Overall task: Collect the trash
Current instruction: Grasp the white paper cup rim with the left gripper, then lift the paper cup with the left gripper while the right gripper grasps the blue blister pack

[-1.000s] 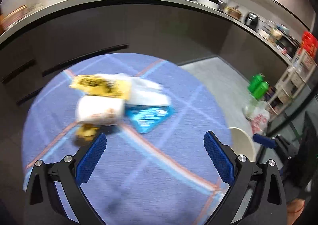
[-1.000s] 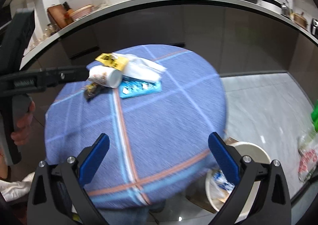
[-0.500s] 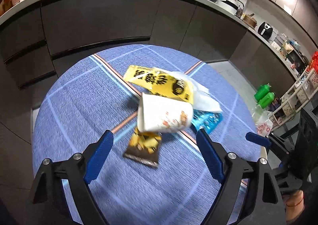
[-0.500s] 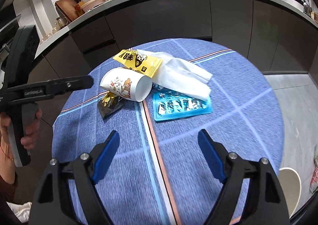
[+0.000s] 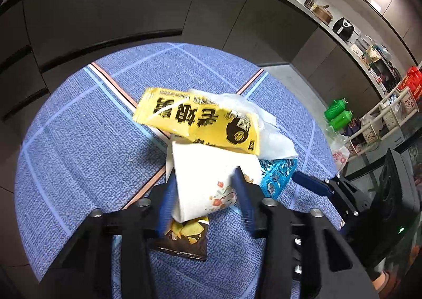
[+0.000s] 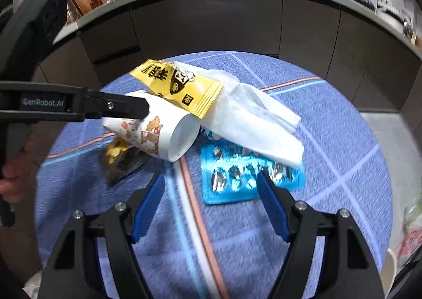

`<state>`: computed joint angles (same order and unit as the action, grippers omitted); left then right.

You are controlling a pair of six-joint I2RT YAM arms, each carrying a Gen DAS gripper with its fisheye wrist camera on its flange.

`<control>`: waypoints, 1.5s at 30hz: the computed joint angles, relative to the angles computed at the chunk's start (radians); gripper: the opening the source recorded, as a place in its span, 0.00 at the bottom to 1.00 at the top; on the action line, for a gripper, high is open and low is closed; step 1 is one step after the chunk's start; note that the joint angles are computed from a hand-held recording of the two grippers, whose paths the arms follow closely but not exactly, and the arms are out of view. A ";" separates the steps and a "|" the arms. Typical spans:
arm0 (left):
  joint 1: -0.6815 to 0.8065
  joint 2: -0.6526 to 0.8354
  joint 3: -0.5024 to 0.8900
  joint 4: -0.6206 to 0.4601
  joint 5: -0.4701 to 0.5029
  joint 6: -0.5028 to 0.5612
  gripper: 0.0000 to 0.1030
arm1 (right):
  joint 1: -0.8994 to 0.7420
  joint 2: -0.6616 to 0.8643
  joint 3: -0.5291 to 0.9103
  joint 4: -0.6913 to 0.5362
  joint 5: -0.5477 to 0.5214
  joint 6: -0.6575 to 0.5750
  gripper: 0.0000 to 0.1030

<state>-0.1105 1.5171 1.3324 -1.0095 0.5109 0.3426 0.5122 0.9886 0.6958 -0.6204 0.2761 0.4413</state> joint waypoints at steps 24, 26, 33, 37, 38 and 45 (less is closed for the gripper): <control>-0.108 -0.211 -0.148 0.010 -0.044 0.006 0.28 | 0.034 -0.191 -0.034 -0.170 0.146 0.017 0.02; -0.109 -0.200 -0.151 0.015 -0.045 -0.007 0.28 | 0.035 -0.211 -0.028 -0.189 0.130 0.007 0.03; -0.118 -0.175 -0.157 0.029 -0.043 -0.026 0.02 | -0.007 -0.088 -0.039 -0.069 0.108 -0.047 0.37; -0.082 -0.199 -0.152 0.024 -0.019 -0.021 0.02 | -0.044 0.002 -0.036 -0.021 0.116 -0.099 0.37; -0.071 -0.204 -0.149 0.018 -0.009 -0.018 0.02 | -0.060 0.025 -0.030 -0.015 0.114 -0.111 0.39; 0.002 -0.244 -0.122 -0.033 0.048 -0.006 0.02 | -0.105 0.024 -0.028 -0.006 0.113 -0.131 0.13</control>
